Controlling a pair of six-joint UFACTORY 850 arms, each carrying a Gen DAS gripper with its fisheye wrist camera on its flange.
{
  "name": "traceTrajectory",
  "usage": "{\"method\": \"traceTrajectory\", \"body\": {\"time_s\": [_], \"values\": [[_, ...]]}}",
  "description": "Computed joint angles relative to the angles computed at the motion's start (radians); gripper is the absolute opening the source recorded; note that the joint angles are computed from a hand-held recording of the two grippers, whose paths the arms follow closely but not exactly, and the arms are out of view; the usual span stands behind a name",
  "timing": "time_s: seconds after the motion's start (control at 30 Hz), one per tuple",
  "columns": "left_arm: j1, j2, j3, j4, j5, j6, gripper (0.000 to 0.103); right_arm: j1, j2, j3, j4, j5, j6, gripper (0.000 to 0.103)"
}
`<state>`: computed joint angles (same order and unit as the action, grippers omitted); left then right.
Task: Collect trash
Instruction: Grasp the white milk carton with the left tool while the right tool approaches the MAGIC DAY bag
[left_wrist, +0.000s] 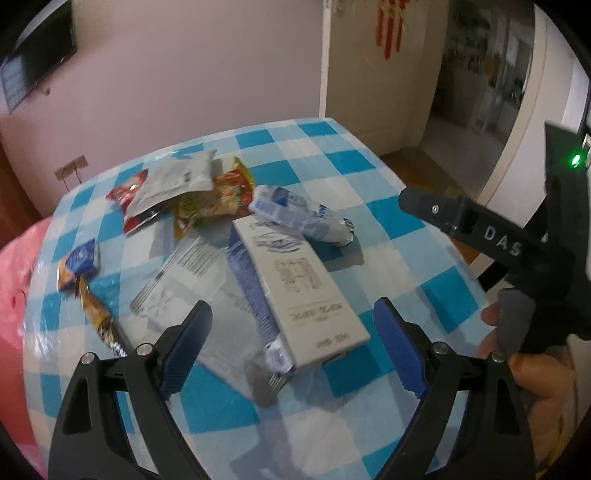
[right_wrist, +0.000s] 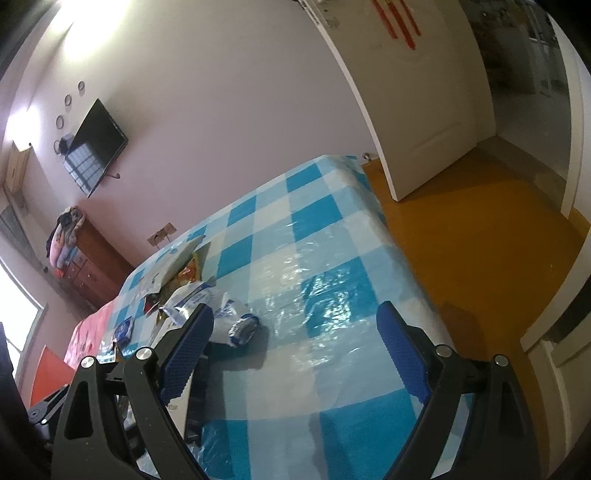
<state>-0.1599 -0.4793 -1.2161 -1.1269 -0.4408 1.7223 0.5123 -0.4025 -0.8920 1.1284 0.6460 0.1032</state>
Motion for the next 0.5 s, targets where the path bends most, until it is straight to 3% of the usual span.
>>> {"method": "traceTrajectory", "body": {"time_s": [0.23,0.33,0.43,0.5], "values": [[-0.075,-0.022,-0.009,0.035,0.166,-0.041,0.089,-0.01,0.015,0.028,-0.036,0.01,0.058,0.089],[-0.084,-0.042,-0.033,0.109,0.181,-0.143,0.088,-0.014,0.019,0.038,-0.058,0.011,0.087,0.089],[-0.09,-0.057,-0.049,0.208,0.195,-0.256,0.074,-0.016,0.017,0.038,-0.074,0.009,0.099,0.089],[-0.086,-0.064,-0.058,0.228,0.184,-0.287,0.071,-0.02,0.014,0.035,-0.088,0.003,0.108,0.089]]}}
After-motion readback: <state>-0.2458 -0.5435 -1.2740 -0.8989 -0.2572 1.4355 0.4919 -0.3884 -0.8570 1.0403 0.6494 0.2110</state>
